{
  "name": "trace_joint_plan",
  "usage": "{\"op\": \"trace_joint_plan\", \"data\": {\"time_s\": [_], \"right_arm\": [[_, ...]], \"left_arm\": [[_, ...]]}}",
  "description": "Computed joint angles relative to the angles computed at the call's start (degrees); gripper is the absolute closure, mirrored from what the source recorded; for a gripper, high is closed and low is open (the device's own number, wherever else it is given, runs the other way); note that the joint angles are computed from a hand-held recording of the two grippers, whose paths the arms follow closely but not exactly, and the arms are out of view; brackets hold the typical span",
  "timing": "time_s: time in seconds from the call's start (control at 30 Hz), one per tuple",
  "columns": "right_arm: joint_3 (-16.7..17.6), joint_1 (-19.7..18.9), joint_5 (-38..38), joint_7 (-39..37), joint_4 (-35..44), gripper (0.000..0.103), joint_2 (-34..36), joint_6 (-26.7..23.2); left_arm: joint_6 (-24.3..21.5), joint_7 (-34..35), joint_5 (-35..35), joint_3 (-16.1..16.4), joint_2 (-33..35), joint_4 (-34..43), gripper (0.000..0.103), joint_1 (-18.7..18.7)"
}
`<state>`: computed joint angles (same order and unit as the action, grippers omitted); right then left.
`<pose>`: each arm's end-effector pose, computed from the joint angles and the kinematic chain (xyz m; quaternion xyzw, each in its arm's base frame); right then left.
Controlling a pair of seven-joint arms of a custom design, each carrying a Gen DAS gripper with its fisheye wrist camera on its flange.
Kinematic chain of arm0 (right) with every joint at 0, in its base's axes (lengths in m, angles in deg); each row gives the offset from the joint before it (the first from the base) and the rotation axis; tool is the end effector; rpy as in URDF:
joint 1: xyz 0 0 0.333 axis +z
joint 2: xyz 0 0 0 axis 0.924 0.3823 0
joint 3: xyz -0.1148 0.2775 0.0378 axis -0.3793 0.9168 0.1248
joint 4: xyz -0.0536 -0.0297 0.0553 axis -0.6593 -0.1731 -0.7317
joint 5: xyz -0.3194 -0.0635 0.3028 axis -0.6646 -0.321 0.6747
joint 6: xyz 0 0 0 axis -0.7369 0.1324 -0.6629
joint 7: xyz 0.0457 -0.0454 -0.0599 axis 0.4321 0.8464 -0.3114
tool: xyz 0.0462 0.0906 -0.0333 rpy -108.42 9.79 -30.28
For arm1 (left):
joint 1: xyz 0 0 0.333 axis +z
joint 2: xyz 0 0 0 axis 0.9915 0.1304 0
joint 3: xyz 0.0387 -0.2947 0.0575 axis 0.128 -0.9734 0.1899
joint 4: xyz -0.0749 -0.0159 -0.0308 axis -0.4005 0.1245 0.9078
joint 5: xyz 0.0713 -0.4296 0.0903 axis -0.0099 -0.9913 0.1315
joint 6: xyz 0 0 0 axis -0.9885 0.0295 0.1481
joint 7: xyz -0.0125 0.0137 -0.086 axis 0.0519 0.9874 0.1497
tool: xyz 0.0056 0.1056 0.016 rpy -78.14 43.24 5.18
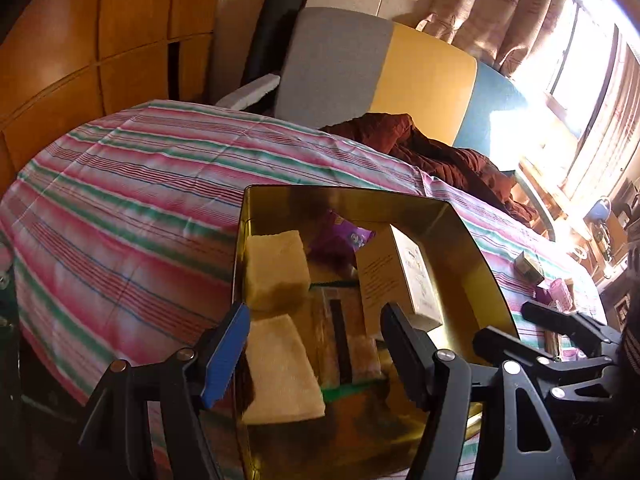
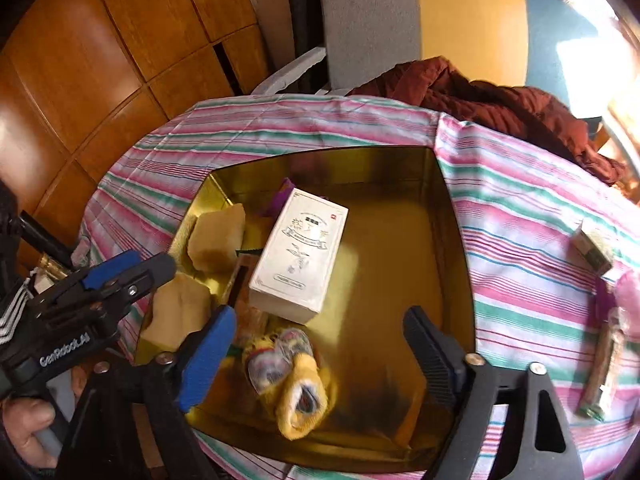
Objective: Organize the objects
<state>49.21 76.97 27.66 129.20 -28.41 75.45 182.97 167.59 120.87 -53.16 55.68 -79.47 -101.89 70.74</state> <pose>0.6050 0.1188 0.5442 -0.6847 0.6628 -0.1314 0.2731 0.5994 -0.2658 0.5406 -0.6441 0.6790 -0.3159 0.1558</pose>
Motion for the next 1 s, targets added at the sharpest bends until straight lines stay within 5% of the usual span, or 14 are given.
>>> {"op": "trace_joint_plan", "data": {"time_s": [0.07,0.37,1.0], "right_arm": [[0.85,-0.34,-3.79,1.98,-2.9,0.001,-2.15,3.36],[5.38,-3.35,-20.81,12.12,-9.54,0.0,-7.37,10.66],[7.4,-7.74,-27.22,19.89,-14.58,0.0,-12.32,11.87]], "left_arm": [[0.66,-2.09,2.08,-0.15,-1.42,-1.76,0.034,-0.09],[-0.75,-5.14,5.93,-0.69,-4.33,-4.66,0.034,-0.81],[-1.73,-8.14,15.57,-2.21,-4.94,-3.89,0.034,-2.34]]}}
